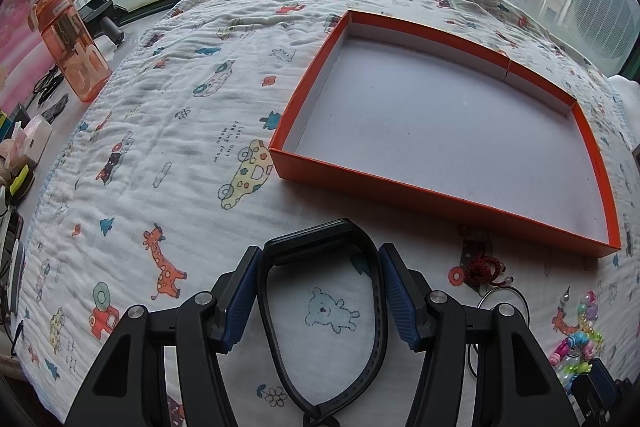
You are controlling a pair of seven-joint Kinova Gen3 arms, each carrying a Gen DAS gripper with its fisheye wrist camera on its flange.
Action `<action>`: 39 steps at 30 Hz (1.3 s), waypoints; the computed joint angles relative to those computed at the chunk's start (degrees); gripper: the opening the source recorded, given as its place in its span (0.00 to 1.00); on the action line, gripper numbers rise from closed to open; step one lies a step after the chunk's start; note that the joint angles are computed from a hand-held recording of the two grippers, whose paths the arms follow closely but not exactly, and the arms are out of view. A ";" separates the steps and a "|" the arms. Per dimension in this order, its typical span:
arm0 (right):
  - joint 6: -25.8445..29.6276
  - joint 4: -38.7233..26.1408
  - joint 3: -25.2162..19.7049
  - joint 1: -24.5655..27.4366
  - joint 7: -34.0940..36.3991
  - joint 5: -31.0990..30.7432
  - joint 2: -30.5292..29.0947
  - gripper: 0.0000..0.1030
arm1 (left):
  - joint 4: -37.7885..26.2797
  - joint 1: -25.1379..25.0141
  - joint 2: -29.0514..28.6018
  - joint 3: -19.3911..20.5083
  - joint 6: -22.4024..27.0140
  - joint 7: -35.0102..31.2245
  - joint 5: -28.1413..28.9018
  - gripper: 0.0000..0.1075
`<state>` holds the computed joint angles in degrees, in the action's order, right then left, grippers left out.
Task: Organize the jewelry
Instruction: 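Close the right tool on the colourful candy-bead bracelet, then carry the watch band into the orange tray with the left tool while the right tool carries the bracelet there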
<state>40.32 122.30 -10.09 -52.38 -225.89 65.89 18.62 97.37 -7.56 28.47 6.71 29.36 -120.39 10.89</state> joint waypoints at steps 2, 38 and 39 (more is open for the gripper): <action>1.29 0.36 -0.08 -0.86 -1.47 0.65 -0.55 0.29 | -0.27 -0.44 0.17 0.35 0.31 -0.50 0.28 0.59; 1.44 -4.73 3.05 -1.28 9.80 -8.65 2.53 0.16 | -0.37 -1.49 0.53 1.12 0.33 -3.51 2.62 0.59; 0.51 -4.04 3.32 -1.41 8.48 -7.62 2.20 0.15 | -0.36 -1.54 0.55 1.20 0.31 -3.60 2.70 0.59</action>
<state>40.83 118.26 -6.77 -53.79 -217.40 58.27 20.82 97.01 -9.10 29.02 7.91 29.67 -123.99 13.58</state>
